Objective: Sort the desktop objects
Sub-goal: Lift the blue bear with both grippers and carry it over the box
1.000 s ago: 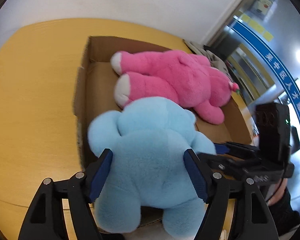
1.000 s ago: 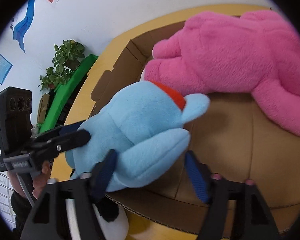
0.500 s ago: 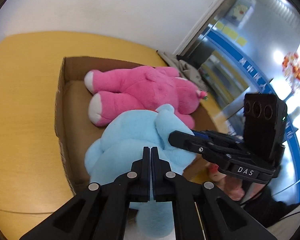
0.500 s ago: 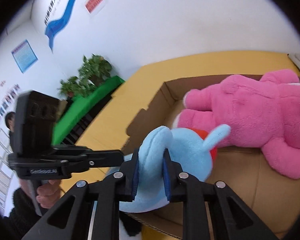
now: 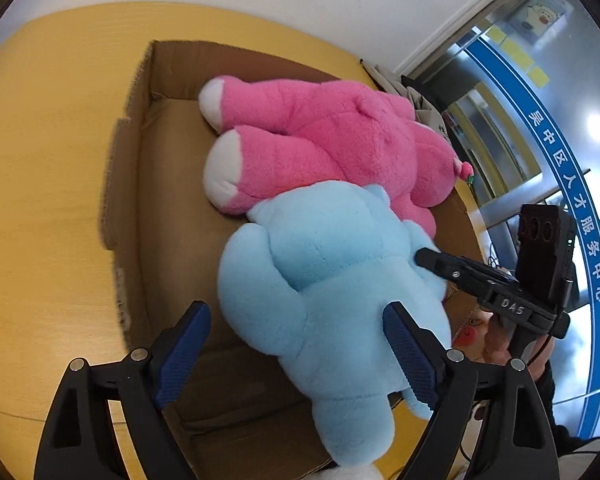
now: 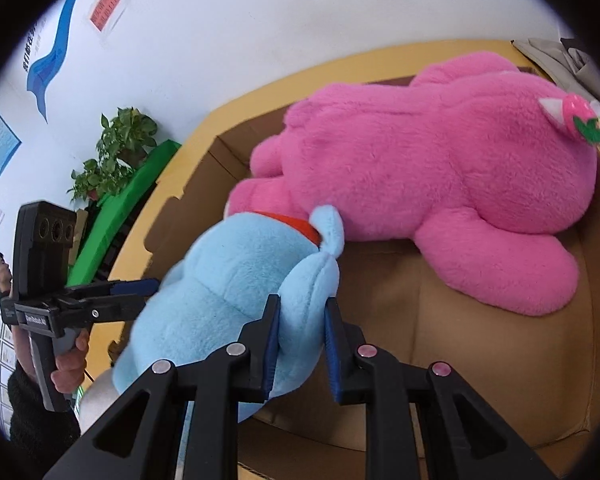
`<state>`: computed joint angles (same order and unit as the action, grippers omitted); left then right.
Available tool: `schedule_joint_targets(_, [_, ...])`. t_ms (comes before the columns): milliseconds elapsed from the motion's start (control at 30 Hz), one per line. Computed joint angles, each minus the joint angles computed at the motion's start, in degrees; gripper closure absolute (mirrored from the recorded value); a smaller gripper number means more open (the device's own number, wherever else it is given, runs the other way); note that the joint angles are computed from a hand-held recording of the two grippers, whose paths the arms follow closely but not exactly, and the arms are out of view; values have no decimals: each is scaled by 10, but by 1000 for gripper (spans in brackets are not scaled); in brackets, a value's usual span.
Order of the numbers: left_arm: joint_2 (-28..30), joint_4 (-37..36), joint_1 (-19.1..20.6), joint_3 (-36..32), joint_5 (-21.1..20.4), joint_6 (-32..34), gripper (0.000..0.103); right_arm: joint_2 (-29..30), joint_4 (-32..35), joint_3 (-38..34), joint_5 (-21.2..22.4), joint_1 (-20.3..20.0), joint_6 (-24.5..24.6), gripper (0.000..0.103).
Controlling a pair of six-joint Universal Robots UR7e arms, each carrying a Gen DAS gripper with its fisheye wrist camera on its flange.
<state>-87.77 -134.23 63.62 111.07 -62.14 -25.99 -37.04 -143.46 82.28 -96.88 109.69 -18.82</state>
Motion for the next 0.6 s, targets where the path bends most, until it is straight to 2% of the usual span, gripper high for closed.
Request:
schedule_joint_targets(100, [8, -13, 12, -3, -24, -4, 12, 3, 8, -5, -14, -3, -1, 84])
schedule_joint_targets(133, [7, -20, 12, -1, -21, -2, 16, 4, 8, -7, -23, -4, 0, 85])
schedule_joint_targets(167, [5, -25, 14, 1, -23, -3, 18, 6, 9, -9, -31, -5, 0, 99])
schedule_joint_targets(200, [2, -26, 15, 3, -19, -12, 27, 7, 13, -11, -35, -6, 2, 100])
schedule_joint_targets(300, [-8, -19, 21, 8, 2, -47, 73, 11, 26, -16, -47, -12, 5, 100])
schedule_joint_targets(400, [-22, -35, 31, 19, -17, -45, 77, 13, 48, -18, -28, -17, 4, 100])
schedule_joint_targets(500, [-23, -35, 31, 19, -17, -39, 77, 11, 53, -18, -1, -24, 19, 99])
schedule_joint_targets(600, [-22, -28, 29, 18, -12, -33, 77, -5, 49, -10, 47, -40, 46, 96])
